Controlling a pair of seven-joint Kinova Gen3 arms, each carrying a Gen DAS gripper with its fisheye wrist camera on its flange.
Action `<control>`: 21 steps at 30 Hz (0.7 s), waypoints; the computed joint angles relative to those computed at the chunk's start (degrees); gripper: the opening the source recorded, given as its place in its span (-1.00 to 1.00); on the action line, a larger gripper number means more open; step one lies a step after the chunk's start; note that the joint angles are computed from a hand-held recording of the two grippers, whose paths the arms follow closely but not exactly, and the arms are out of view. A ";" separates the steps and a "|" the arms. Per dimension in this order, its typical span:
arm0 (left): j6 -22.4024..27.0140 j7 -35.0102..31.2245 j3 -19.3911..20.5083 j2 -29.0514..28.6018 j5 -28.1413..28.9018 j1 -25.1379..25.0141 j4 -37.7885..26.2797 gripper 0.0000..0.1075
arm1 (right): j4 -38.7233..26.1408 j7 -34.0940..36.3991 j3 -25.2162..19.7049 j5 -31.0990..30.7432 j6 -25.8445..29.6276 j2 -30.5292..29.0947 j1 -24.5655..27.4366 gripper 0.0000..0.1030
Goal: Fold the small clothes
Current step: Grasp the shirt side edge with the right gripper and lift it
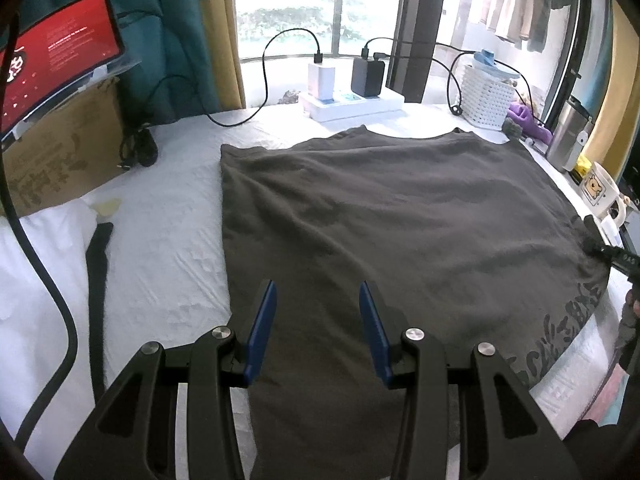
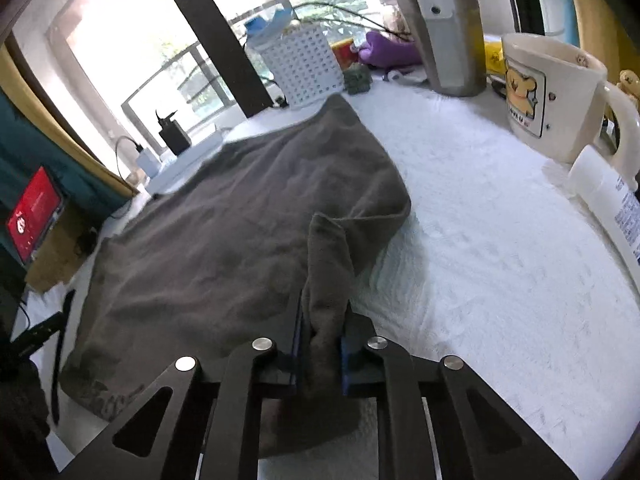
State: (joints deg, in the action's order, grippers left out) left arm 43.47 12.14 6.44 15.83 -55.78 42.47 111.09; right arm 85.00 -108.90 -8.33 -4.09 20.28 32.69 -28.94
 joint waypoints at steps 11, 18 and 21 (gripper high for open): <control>-0.99 5.51 0.11 -2.23 -4.91 -0.49 2.99 -0.18 | -8.51 1.98 2.25 5.69 3.18 -0.23 -6.33 -0.76; -2.12 12.87 1.39 -4.74 -9.87 -1.93 7.46 -0.13 | -20.78 8.60 -1.15 6.93 9.89 4.47 -9.98 -0.77; -2.37 16.03 2.34 -5.93 -11.50 -2.82 9.70 -0.12 | -26.98 12.45 -2.83 5.62 13.55 7.82 -11.52 -0.78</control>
State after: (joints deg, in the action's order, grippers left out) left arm 41.10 28.17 8.79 9.90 -67.28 39.64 120.79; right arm 58.02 -96.45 -11.16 1.53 33.83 40.52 -40.46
